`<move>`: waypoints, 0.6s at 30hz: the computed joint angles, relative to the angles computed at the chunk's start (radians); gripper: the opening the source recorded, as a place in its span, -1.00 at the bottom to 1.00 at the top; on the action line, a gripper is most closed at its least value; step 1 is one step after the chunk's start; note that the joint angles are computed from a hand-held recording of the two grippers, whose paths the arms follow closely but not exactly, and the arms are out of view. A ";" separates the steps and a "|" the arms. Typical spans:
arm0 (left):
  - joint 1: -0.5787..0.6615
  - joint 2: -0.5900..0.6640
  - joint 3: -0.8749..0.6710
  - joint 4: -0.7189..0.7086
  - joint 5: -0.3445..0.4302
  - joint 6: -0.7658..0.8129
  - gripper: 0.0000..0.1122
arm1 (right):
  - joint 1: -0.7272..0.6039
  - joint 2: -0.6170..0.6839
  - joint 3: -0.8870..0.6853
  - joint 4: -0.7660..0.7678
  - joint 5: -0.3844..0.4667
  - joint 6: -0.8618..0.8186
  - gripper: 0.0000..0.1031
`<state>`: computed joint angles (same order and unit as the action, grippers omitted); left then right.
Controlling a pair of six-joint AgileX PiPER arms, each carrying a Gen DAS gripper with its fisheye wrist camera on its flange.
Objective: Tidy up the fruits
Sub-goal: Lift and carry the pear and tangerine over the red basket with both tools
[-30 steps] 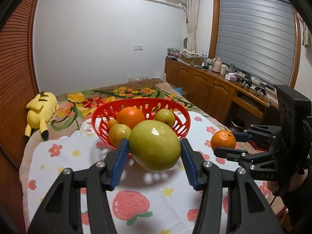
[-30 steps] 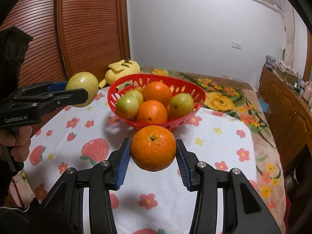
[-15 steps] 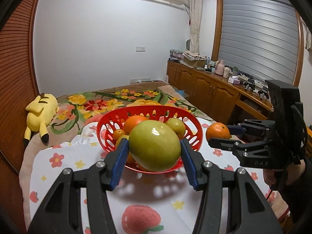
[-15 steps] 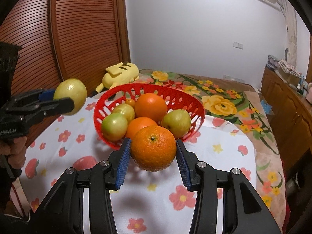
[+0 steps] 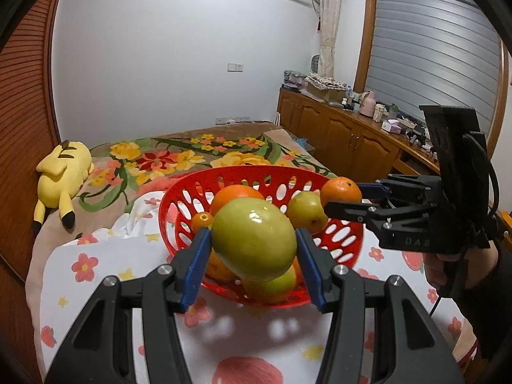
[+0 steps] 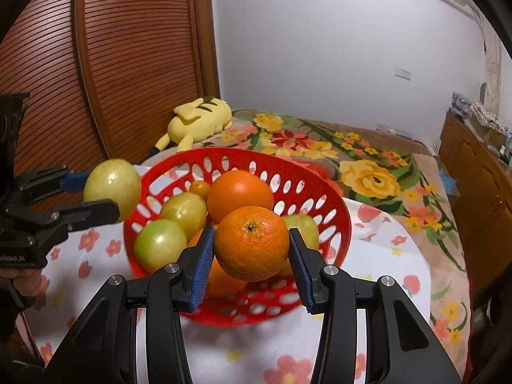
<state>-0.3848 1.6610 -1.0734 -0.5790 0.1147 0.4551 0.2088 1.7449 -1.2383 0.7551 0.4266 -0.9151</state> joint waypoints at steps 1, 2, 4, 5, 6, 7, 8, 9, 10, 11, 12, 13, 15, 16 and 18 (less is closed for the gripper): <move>0.006 0.011 -0.013 -0.026 0.006 0.026 -0.06 | -0.003 0.015 -0.021 -0.006 0.008 0.005 -0.11; 0.011 0.022 -0.026 -0.045 0.010 0.045 -0.06 | -0.005 0.034 -0.050 -0.019 0.015 0.019 -0.11; 0.021 0.046 -0.058 -0.078 0.023 0.080 -0.06 | -0.011 0.064 -0.093 -0.031 0.029 0.032 -0.11; 0.026 0.063 -0.081 -0.088 0.032 0.090 -0.06 | -0.015 0.079 -0.117 -0.031 0.039 0.036 -0.11; 0.028 0.074 -0.095 -0.089 0.038 0.091 -0.06 | -0.019 0.097 -0.143 -0.028 0.053 0.037 -0.11; 0.030 0.086 -0.112 -0.072 0.045 0.075 -0.06 | -0.025 0.120 -0.172 -0.018 0.070 0.028 -0.11; 0.031 0.099 -0.129 -0.058 0.052 0.062 -0.06 | -0.028 0.138 -0.194 -0.013 0.079 0.023 -0.11; 0.031 0.115 -0.150 -0.038 0.060 0.042 -0.06 | -0.029 0.166 -0.230 -0.029 0.088 0.040 -0.11; 0.032 0.127 -0.167 -0.017 0.068 0.022 -0.06 | -0.030 0.183 -0.254 -0.044 0.095 0.058 -0.11; 0.031 0.136 -0.179 0.000 0.072 0.006 -0.06 | -0.032 0.204 -0.280 -0.050 0.105 0.067 -0.11; 0.030 0.150 -0.197 0.013 0.079 -0.007 -0.06 | -0.032 0.215 -0.294 -0.052 0.111 0.072 -0.11; 0.031 0.160 -0.212 0.022 0.085 -0.015 -0.06 | -0.035 0.229 -0.310 -0.055 0.119 0.078 -0.10; 0.031 0.184 -0.242 0.053 0.097 -0.045 -0.06 | -0.036 0.245 -0.326 -0.066 0.116 0.092 -0.09; 0.032 0.191 -0.248 0.059 0.101 -0.050 -0.06 | -0.038 0.248 -0.329 -0.057 0.111 0.086 0.02; 0.027 0.210 -0.273 0.113 0.112 -0.101 -0.06 | -0.041 0.249 -0.332 -0.050 0.114 0.083 0.07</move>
<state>-0.3579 1.8708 -1.3468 -0.4662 0.2265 0.3545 0.1675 1.9942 -1.5704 0.7051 0.5402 -0.8325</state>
